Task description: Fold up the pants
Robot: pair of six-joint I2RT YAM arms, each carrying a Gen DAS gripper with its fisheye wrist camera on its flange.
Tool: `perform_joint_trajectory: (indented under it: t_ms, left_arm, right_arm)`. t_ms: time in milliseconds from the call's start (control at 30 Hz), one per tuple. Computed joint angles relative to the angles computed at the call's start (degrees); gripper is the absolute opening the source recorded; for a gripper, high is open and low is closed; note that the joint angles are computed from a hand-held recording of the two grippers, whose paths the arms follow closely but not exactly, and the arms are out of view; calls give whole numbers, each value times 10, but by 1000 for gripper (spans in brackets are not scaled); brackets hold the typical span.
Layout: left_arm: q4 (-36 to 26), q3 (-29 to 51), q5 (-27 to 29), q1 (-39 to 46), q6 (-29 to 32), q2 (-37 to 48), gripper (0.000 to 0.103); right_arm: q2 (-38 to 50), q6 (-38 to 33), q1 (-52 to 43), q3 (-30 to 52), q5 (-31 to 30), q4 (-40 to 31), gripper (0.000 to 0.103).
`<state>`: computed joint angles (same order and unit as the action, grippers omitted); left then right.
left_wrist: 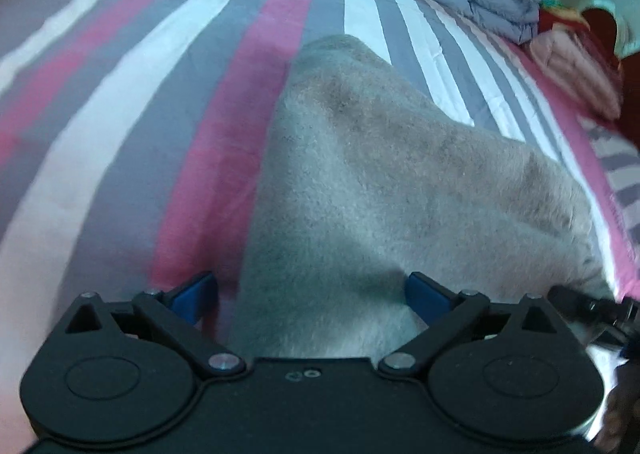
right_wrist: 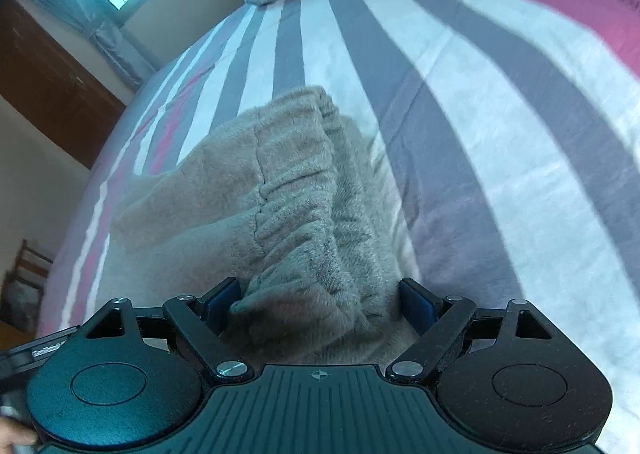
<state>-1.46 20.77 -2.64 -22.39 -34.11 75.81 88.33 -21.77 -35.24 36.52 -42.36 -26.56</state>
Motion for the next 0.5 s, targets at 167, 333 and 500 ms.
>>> perform_joint_trajectory:
  t_ms: [167,333,500]
  left_arm:
    - [24,1,-28,-44,-3,6,70]
    - [4,-24,-114,-89,-54,-70,27]
    - [-35,-25,-128,-73,-55,-158,12]
  right_arm:
    - [49,-47,-17,29,-36,-41,69]
    - [4,-86,-36,9,-57,-56,55]
    - [-121,-78,-37,-26,-118,-54,50]
